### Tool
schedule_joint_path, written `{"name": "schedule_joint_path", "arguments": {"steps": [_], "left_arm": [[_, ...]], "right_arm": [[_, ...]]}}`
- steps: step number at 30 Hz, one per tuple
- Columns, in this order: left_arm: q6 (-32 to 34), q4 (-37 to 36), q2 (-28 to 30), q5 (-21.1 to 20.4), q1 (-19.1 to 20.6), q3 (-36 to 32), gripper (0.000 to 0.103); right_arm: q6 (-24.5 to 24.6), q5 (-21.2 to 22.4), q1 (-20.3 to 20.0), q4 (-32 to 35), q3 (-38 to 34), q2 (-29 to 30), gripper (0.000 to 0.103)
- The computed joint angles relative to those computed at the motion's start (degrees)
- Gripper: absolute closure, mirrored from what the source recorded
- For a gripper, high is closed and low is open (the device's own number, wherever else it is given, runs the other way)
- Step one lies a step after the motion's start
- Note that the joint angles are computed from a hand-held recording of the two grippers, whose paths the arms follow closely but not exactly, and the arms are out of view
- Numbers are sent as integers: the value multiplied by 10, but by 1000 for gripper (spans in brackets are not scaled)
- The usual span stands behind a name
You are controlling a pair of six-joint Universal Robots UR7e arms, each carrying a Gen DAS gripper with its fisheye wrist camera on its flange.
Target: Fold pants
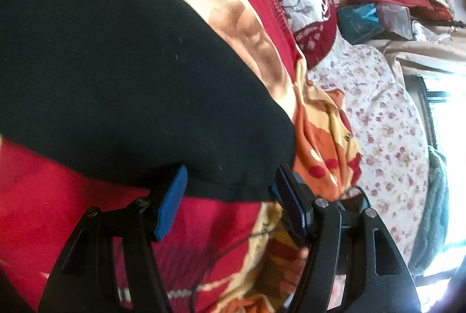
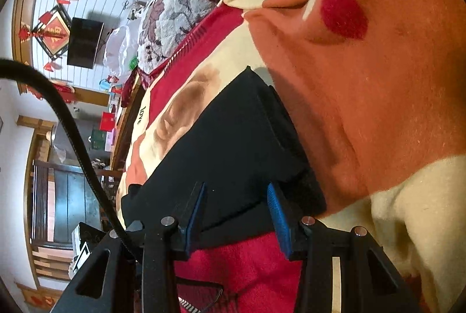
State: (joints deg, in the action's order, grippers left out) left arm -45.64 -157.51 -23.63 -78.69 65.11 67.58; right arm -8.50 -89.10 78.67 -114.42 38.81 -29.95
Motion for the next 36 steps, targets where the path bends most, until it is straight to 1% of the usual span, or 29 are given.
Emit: {"name": "schedule_joint_path", "arguments": {"steps": [3,5,7,11,13,15,16,17,18,19,20,21,23,25,27,29,30,32,34,36], "left_arm": [[-7,0,-4,16,-3,15,40],[-22,-25,-5,4,4,25,40],[-29,-28,-3,8,5,20,40],[-8,-37,7,30,2,0,40],[-17,-48,9,24,4,-2,40],[-10,-56,11,26,4,-1,40],[-5,-60,11,27,4,1,43],[0,-62,11,31,4,5,56],[1,-53,10,37,3,5,64],[1,-47,9,39,4,5,76],[-1,-50,8,37,6,8,82],[-4,-54,7,33,8,12,84],[-6,-57,1,26,9,19,87],[4,-56,-2,30,6,22,87],[10,-55,-2,34,2,21,87],[15,-54,-2,33,0,20,87],[14,-53,-1,33,0,18,87],[11,-46,1,35,-1,13,87],[7,-44,2,32,0,11,87],[6,-44,1,31,0,10,87]], "right_arm": [[11,8,-2,-12,12,-6,62],[17,13,-4,-16,17,-8,62],[17,13,-4,-18,21,-10,62],[20,18,-5,-22,23,-10,62],[18,25,-7,-35,30,-12,62],[11,26,-7,-51,38,-14,63],[8,26,-7,-67,46,-16,66],[5,20,-6,-77,50,-16,78],[3,13,-5,-86,54,-17,88],[1,12,-5,-94,61,-19,91],[0,10,-5,-101,69,-24,95],[-3,9,-5,-107,78,-29,96],[-8,4,-3,-117,91,-39,96],[0,7,-4,-111,100,-50,96],[16,-8,-2,-104,107,-58,95],[32,-12,-4,-109,121,-65,89],[36,-13,-5,-105,120,-65,84],[48,-20,-6,-105,119,-61,81],[49,-6,-8,-101,104,-52,81],[59,-28,-4,-75,69,-31,81]]}}
